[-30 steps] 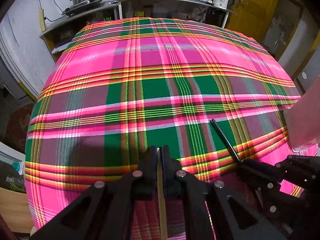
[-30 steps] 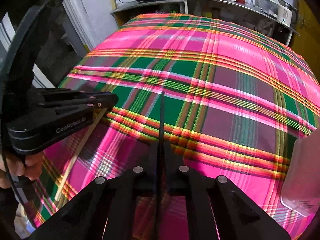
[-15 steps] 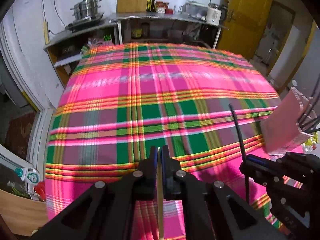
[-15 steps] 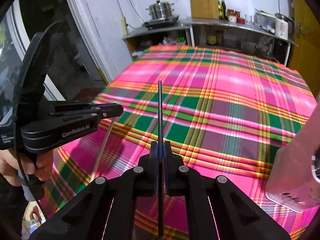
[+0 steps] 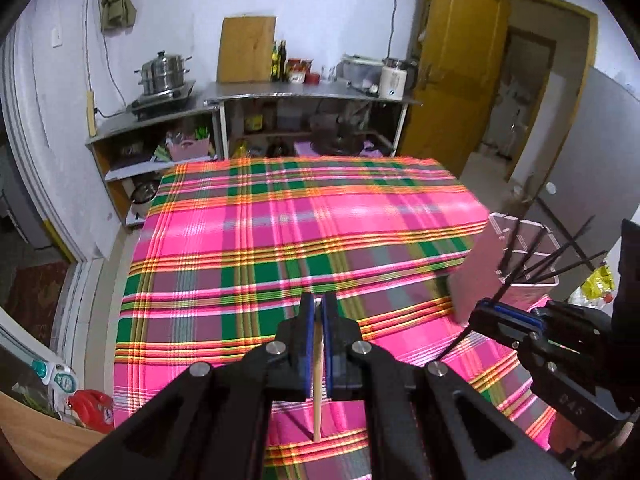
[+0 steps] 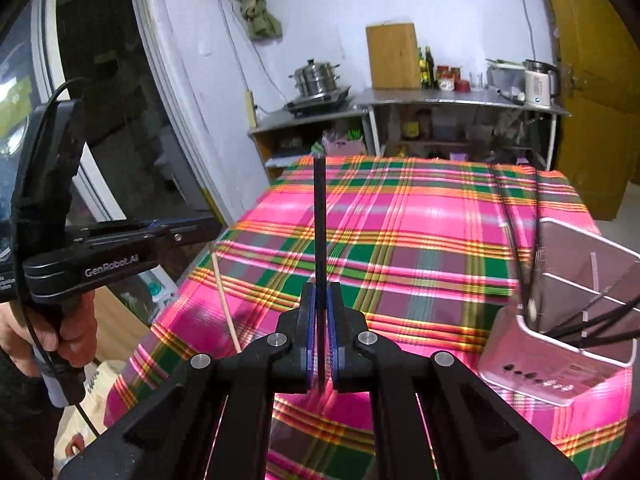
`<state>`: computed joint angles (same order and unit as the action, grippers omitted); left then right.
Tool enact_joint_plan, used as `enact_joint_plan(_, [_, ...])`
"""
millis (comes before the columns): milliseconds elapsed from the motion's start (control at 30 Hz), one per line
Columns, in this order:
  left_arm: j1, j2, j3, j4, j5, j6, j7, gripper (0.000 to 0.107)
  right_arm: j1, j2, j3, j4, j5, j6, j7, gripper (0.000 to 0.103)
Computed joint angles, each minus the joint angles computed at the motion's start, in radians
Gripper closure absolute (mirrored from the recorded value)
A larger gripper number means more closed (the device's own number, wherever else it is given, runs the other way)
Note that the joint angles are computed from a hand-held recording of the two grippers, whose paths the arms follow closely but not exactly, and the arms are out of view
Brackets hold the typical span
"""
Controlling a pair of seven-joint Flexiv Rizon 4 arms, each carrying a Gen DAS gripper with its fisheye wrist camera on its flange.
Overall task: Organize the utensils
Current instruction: 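Carry both held chopsticks upright over the pink holder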
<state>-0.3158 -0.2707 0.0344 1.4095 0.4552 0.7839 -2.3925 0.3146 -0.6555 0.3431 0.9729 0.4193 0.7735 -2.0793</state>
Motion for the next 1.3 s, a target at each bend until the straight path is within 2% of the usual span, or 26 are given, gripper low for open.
enact_joint_plan(333, [-0.024,-0.006,-0.015,-0.023,0.002,0.054,-0.032,0.102,-0.058,0.053,0.008,0.049,0.059,0.049,-0.013,0.098])
enact_joint_plan(667, [-0.050,-0.078,-0.031,-0.091,-0.085,0.102,0.037,0.102,-0.110,0.104,-0.007,0.114,0.086,0.099,-0.003,0.098])
enact_joint_plan(967, [-0.081,-0.185,-0.034,-0.243,-0.186,0.125,0.149,0.103,-0.146,0.113,-0.026,0.102,0.085,0.136,0.033,0.098])
enact_joint_plan(1300, [-0.100,-0.329,-0.014,-0.518,-0.273,0.094,0.265,0.103,-0.156,0.074,-0.031,0.000,0.057,0.178,0.062,0.098])
